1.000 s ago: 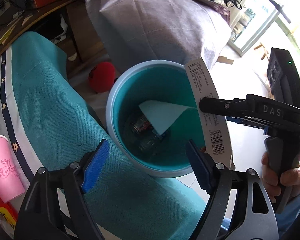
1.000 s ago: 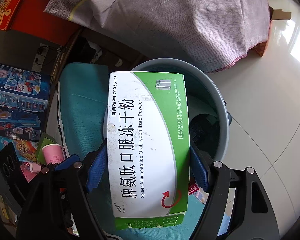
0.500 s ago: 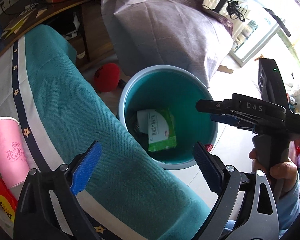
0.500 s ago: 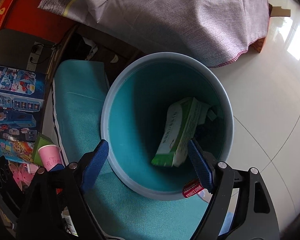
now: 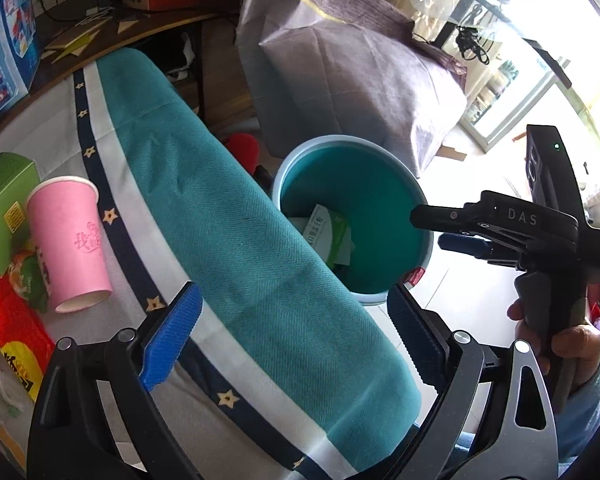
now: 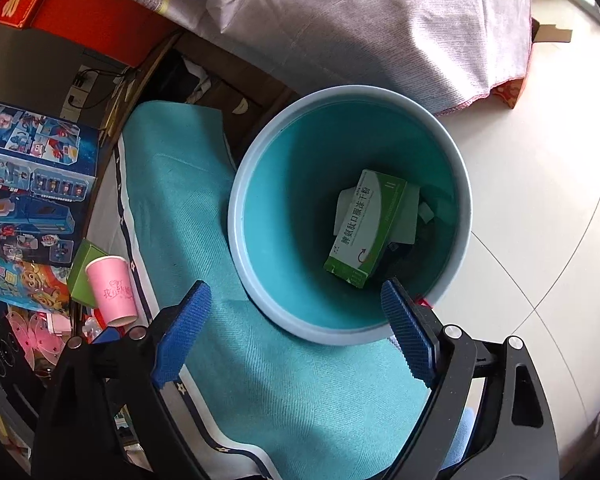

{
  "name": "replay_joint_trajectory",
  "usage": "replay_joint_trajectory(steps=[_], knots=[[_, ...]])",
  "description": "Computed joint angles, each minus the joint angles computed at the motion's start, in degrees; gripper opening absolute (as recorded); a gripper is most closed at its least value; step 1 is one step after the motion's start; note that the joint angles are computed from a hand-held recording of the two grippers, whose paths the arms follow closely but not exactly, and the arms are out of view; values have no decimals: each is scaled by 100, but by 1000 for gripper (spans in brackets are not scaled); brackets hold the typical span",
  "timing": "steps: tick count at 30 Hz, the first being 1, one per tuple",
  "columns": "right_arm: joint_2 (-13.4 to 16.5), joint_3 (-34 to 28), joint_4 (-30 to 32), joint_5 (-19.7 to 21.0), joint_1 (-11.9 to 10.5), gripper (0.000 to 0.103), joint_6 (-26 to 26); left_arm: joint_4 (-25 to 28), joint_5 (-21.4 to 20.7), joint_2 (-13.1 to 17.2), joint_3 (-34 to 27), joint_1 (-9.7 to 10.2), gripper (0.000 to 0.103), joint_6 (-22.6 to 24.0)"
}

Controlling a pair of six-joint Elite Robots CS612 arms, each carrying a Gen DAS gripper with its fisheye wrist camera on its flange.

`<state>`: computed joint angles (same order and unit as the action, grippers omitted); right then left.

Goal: Collect trash
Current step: 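Release the paper towel into the bin with the left tool and return to table, then grasp the pink paper cup with the right tool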

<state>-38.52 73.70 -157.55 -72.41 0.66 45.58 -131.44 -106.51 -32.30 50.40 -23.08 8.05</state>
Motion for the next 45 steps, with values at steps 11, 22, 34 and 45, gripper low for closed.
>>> replay_joint_trajectory(steps=[11,22,34,45], knots=[[49,-508,529,-46,385,86,-625,-924,-63,-506,935,353,97,-481],[444,-1472,1427,22,696,86,-1185,-1452,94,-629,1366,876,97,-1349],[1129,-2894,2298,82,912,86,-1592,-1283,45,-422,1088,1182,97,-1904],[2428,-5412,3491,271,988,83,-2074,-652,-60,-81,471,1109,97,-1642]])
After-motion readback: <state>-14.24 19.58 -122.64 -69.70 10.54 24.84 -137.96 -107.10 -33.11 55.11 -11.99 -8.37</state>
